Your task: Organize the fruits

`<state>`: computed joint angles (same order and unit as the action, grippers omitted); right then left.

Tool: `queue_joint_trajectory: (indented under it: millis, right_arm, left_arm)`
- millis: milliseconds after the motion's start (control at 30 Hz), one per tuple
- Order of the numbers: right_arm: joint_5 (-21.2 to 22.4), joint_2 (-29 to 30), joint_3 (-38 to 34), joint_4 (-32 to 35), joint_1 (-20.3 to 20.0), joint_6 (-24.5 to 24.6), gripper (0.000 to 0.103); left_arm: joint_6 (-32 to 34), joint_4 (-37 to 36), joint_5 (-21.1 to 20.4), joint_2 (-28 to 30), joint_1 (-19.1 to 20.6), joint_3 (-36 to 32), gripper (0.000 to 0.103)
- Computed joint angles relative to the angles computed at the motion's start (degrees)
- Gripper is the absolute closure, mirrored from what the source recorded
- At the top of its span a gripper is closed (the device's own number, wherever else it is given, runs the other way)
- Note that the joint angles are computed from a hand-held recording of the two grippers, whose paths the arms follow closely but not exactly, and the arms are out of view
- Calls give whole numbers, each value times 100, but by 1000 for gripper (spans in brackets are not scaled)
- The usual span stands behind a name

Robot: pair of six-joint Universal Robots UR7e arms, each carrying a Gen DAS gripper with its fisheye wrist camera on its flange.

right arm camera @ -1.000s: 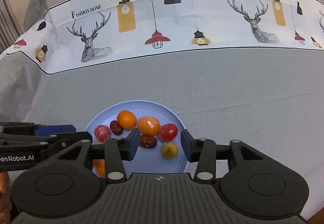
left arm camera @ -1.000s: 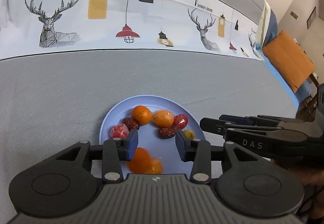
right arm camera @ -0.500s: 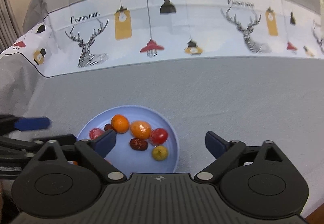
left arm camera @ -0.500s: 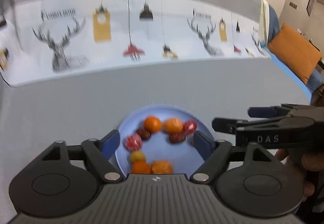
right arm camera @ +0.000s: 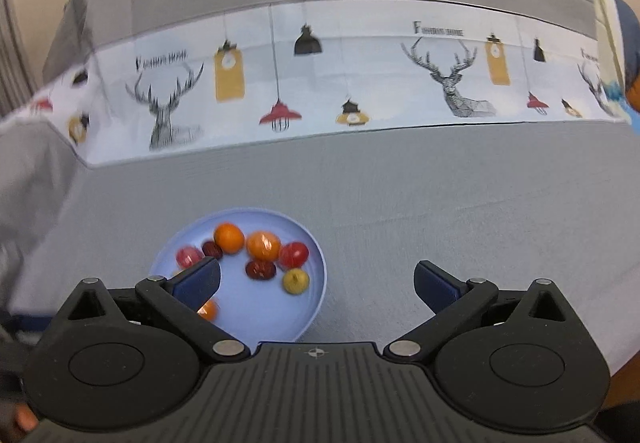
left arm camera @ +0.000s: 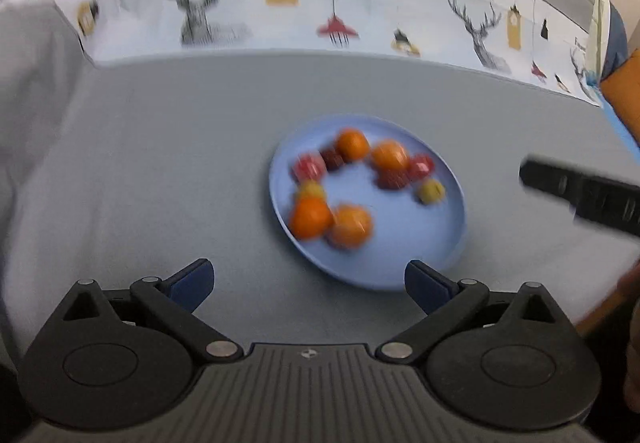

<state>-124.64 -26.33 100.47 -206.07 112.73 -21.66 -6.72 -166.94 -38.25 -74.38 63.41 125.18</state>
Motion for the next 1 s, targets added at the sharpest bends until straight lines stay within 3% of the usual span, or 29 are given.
queue_joint_trajectory:
  millis: [67,200,333,500,1000]
  right_arm:
    - [-29,53,-106,236,-18,17,1]
    - [-112,130,-231,500,-29,133,1]
    - [-113,161,-290,789,-39,118,1]
    - [-215,247,-339,771,-12,-153,1]
    - [-278,185,-311,865,-17,-121,1]
  left_arm:
    - [252,-228,227,148,22,-92,1]
    - [-359,339,-70,89,228,-321,1]
    - [-243,294,18,171,199,-352,1]
    - [-416,440,-114,248,279,-434,1]
    - [-397,430,-157,300,268,-443,1]
